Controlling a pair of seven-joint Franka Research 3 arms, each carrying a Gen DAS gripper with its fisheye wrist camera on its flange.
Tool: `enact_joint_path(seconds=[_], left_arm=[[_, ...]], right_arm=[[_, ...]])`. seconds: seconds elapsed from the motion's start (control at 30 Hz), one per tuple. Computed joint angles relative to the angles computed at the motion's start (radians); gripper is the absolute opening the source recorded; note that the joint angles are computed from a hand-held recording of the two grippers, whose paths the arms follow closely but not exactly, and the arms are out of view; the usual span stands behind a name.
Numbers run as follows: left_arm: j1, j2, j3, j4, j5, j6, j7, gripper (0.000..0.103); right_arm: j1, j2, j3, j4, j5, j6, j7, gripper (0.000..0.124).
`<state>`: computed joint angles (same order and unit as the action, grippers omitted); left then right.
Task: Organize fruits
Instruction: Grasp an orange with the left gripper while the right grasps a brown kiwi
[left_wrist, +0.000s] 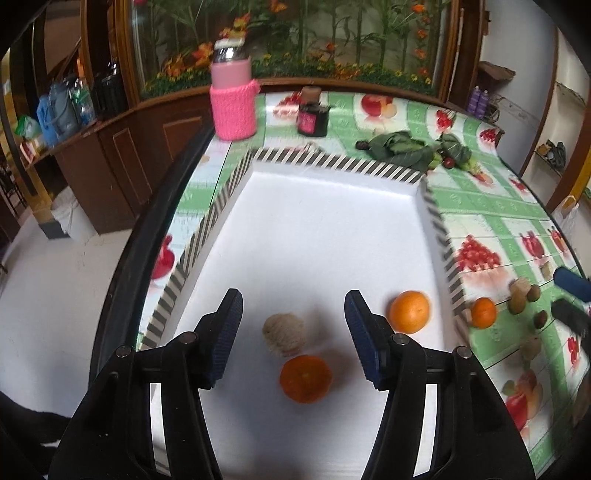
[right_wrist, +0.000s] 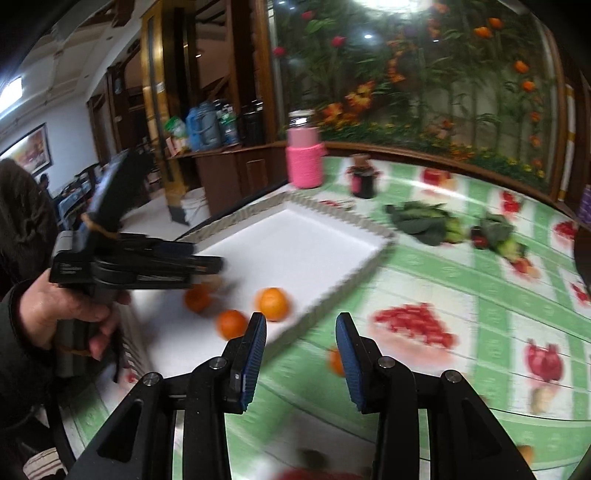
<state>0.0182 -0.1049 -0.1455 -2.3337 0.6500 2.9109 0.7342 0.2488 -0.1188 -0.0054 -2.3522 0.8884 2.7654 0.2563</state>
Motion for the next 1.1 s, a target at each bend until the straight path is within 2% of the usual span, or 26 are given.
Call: enact_joint_path(seconds=[0.1, 0.2, 0.37, 0.4, 0.47, 0.6, 0.77, 0.87, 0.97, 1.1], left_arm=[[-0.001, -0.018, -0.013, -0.005, 0.042, 0.046, -0.024, 0.058], [-0.037, -0.016, -0.013, -0.003, -0.010, 0.108, 0.061, 0.058], [-0.181, 0.015, 0.019, 0.002, -0.265, 0.201, 0.400, 0.057], [-0.222, 0.029, 0.030, 0.006, -0.348, 0.208, 0.495, 0.057], [-0.236, 0.062, 0.006, 0.032, -0.395, 0.187, 0.568, 0.057], [-0.223, 0.129, -0.039, 0.079, -0.322, 0.130, 0.533, 0.057], [-0.222, 0.171, -0.044, 0.115, -0.251, 0.089, 0.462, 0.057], [-0.224, 0.184, -0.041, 0.138, -0.226, 0.055, 0.428, 0.057], [-0.222, 0.196, -0.049, 0.160, -0.247, 0.010, 0.430, 0.057], [-0.223, 0.212, -0.056, 0.182, -0.266, -0.028, 0.439, 0.057]], right_arm=[[-0.041, -0.011, -0.036, 0.013, -0.014, 0.011, -0.009, 0.038], [-0.088, -0.004, -0.066, 0.034, -0.040, 0.025, 0.005, 0.038], [-0.160, 0.003, -0.103, 0.057, -0.068, 0.010, 0.014, 0.038], [-0.174, -0.001, -0.110, 0.055, -0.071, 0.006, 0.012, 0.038], [-0.199, -0.005, -0.120, 0.053, -0.090, -0.016, 0.016, 0.038], [-0.238, -0.021, -0.128, 0.031, -0.173, -0.074, 0.004, 0.038], [-0.267, -0.048, -0.136, -0.009, -0.261, -0.131, -0.005, 0.038], [-0.270, -0.042, -0.124, -0.025, -0.303, -0.095, 0.002, 0.038], [-0.268, -0.005, -0.117, 0.012, -0.321, -0.112, 0.040, 0.038], [-0.270, 0.061, -0.093, 0.062, -0.402, -0.095, 0.146, 0.038]])
